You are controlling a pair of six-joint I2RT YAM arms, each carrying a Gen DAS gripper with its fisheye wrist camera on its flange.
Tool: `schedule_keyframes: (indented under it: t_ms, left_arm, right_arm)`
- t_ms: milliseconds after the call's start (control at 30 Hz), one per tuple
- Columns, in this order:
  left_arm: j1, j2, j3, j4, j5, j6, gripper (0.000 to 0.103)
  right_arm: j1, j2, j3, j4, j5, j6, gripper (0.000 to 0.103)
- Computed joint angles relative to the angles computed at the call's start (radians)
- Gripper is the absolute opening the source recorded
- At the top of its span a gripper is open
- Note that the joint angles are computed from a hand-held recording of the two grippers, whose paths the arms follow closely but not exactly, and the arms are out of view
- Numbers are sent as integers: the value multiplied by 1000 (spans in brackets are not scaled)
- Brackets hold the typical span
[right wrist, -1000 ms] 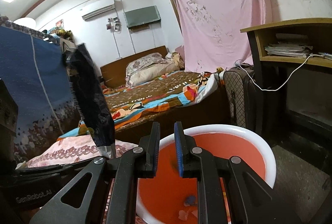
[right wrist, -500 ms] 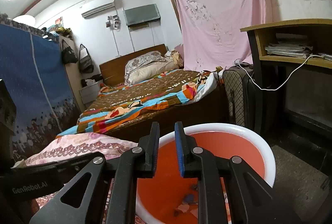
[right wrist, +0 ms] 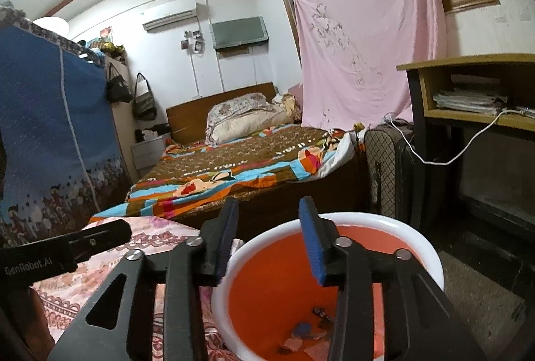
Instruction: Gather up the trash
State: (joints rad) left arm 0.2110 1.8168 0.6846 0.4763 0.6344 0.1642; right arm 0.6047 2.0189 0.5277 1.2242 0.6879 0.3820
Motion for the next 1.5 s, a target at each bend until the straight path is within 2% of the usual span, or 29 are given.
schedule_keyframes:
  t_ms: [67, 133, 233, 267, 300, 367, 433, 533, 667, 800, 1233, 1500]
  left_arm:
    - [20, -4, -10, 21, -8, -4, 48]
    - [38, -10, -23, 46, -22, -10, 64]
    - [68, -18, -52, 117, -43, -30, 79]
    - [82, -20, -63, 143, -45, -35, 82]
    - [90, -21, -68, 157, -47, -39, 86]
    - [108, -22, -87, 207, -59, -56, 91]
    - [132, -23, -103, 248, -53, -72, 92]
    - [157, -28, -109, 257, -44, -76, 92]
    - [185, -38, -124, 276, -43, -81, 92]
    - [221, -52, -144, 291, -30, -71, 92]
    - [338, -129, -201, 290, 44, -29, 92]
    - [439, -163, -237, 287, 120, 3, 92]
  right_arm:
    - [8, 2, 0, 16, 14, -15, 44]
    - [16, 2, 3, 18, 30, -26, 44]
    - [29, 2, 7, 19, 56, -36, 49]
    - [33, 3, 8, 22, 63, -39, 57]
    - [37, 6, 8, 32, 69, -42, 73]
    - [45, 16, -1, 79, 79, -58, 81]
    - [55, 16, -3, 93, 93, -71, 82]
    - [67, 22, 0, 110, 114, -89, 88]
    - [87, 39, -3, 167, 135, -118, 103]
    - [104, 48, -9, 221, 154, -155, 103]
    - [217, 8, -6, 235, 246, -270, 103]
    - [294, -30, -30, 233, 265, -306, 103]
